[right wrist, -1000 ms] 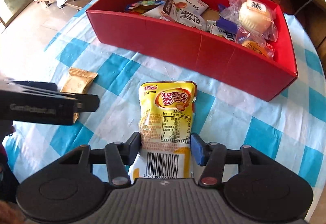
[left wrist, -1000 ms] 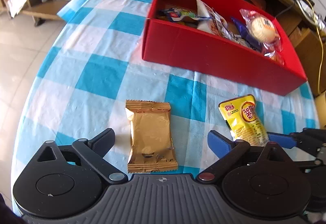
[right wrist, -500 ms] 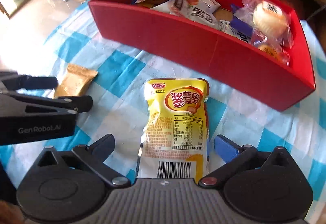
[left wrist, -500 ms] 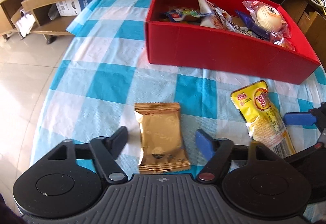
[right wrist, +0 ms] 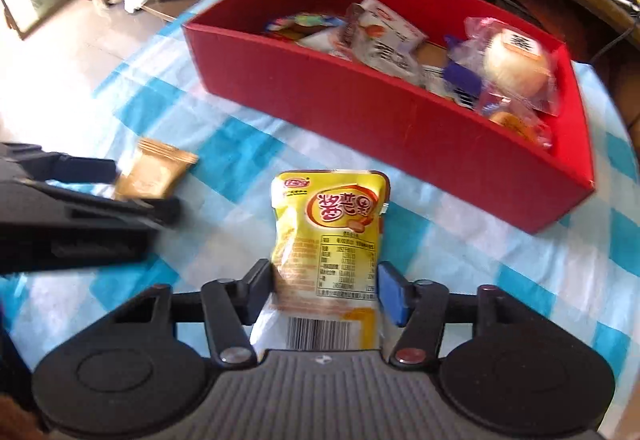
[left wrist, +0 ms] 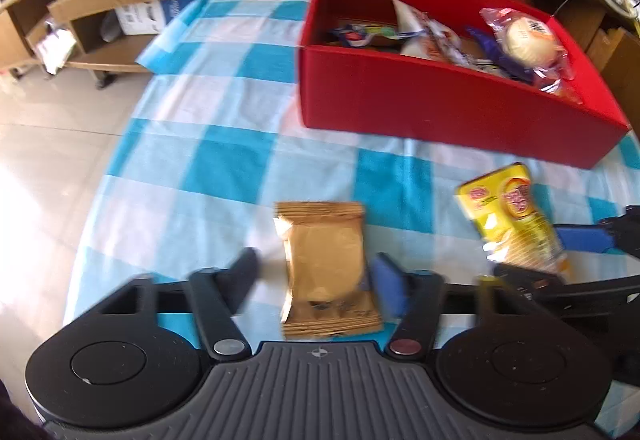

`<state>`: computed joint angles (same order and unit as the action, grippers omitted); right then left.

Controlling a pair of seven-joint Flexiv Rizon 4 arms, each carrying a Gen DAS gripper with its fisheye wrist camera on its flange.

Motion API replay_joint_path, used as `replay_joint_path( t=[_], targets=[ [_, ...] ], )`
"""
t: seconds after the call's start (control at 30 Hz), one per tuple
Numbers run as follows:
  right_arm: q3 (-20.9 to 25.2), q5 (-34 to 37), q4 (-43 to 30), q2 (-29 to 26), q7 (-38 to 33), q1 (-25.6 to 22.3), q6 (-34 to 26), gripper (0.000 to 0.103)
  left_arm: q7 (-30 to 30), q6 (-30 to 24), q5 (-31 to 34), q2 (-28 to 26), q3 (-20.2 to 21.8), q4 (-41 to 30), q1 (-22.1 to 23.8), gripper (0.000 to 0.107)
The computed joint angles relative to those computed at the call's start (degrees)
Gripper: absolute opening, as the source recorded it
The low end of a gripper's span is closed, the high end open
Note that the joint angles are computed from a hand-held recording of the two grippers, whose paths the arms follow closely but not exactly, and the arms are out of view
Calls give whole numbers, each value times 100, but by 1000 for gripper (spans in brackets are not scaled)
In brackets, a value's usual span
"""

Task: Organize snacks
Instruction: 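Carry both held packs up and over the red box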

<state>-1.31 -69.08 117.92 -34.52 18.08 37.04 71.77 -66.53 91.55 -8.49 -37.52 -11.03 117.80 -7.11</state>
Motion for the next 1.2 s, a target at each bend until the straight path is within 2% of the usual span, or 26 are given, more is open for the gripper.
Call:
replay_joint_path(
  t=[0.07, 0.13, 0.27, 0.5, 0.87, 1.2],
  targets=[
    [18, 25, 49, 48, 31, 4, -32, 67, 45, -106, -37, 49, -169, 35, 158, 49],
    [13, -44, 114, 115, 117, 14, -39, 66, 114, -220, -59, 81, -257, 32, 215, 47],
    [32, -294, 244, 253, 397, -27, -68, 66, 147, -143, -105, 144, -334, 127, 256, 46],
    [162, -945, 365, 481, 1038, -322, -93, 66, 311, 33, -142, 284, -1004, 365, 742, 47],
    [418, -1096, 453, 648, 1340, -669, -365, 66, 406, -31, -229, 154, -1454, 299, 946, 47],
    [458, -1279, 450, 734, 1534, -812, -190, 65, 550, 92, -148, 118, -2012, 317, 1296, 46]
  ],
)
